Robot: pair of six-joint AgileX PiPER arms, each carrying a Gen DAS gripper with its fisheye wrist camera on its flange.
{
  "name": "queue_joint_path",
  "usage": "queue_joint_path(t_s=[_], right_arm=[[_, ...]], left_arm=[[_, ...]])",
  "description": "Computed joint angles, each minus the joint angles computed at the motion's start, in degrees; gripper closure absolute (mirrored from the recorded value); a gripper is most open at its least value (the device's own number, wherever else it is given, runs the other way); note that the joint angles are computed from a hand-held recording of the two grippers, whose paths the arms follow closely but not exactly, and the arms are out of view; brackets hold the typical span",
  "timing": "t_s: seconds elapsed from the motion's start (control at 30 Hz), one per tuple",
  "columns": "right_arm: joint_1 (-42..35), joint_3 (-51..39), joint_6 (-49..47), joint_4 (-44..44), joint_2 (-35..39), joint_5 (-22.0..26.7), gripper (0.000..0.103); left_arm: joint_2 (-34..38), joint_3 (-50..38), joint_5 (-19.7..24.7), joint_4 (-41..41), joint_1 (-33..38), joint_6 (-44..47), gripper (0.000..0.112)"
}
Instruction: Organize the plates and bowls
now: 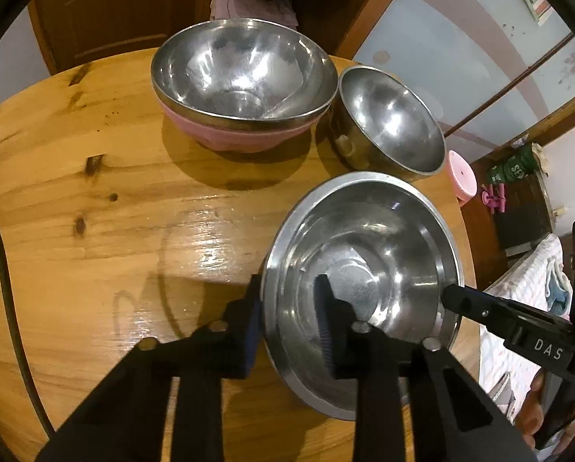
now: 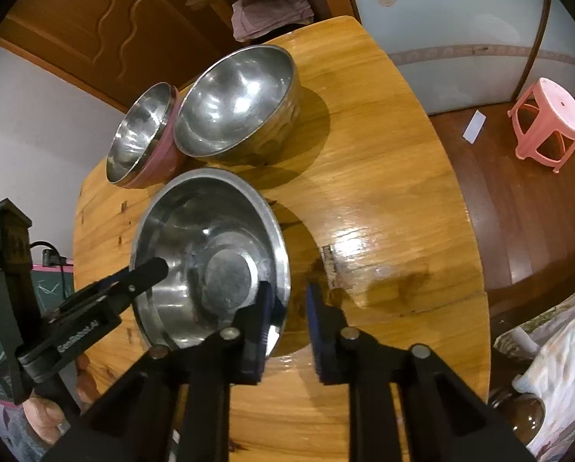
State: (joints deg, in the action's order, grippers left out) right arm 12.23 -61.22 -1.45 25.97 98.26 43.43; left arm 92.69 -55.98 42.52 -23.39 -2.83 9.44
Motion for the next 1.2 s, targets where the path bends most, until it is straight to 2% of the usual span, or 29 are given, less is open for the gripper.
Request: queue_joint_path(t_s=[0.13,0.23,0.37,0.57,0.77,0.9,1.03,1.2], right_arm=[[0.68,-0.77,1.67,-1.68,0.36,0.41,0.094],[1.15,-0.44,3.07,-2.78,-0.38,0.66,0.095],[0.69,0.18,3.66,-2.55,-2.22,1.44,0.095],[0.17,2.54,5.87,-5.13,-9.63,4.04,0.095],[1.19,2.85,10.95,-10.12,-19.92,9.63,0.095],[1.58,2.91,13.1,-12.95,-26.35,13.5,0.095],[1.66,6.0,13.76,-13.89,-32.07,16.02,0.095],[6.98,15.86,20.31,-17.92,-40.08,15.8,0.095]], left_arm=[[0.71,-0.19,0.63,-0.77,0.94,0.63,0.102],[0.53,0.07,1.72,-1.55,1.75,1.99,0.105],[-3.08,0.84,3.33,-0.5,1.01,0.71,0.105],[-11.24,0.33,8.5,1.39,-1.8,-2.71,0.105],[-19.45,-1.93,14.14,3.94,-6.62,-8.59,0.105],[-25.88,-1.42,18.63,4.07,-7.46,-8.63,0.105],[-31.72,2.39,20.02,5.78,-11.73,-12.29,0.103],[-39.32,11.37,18.64,13.16,-25.56,-24.76,0.103]])
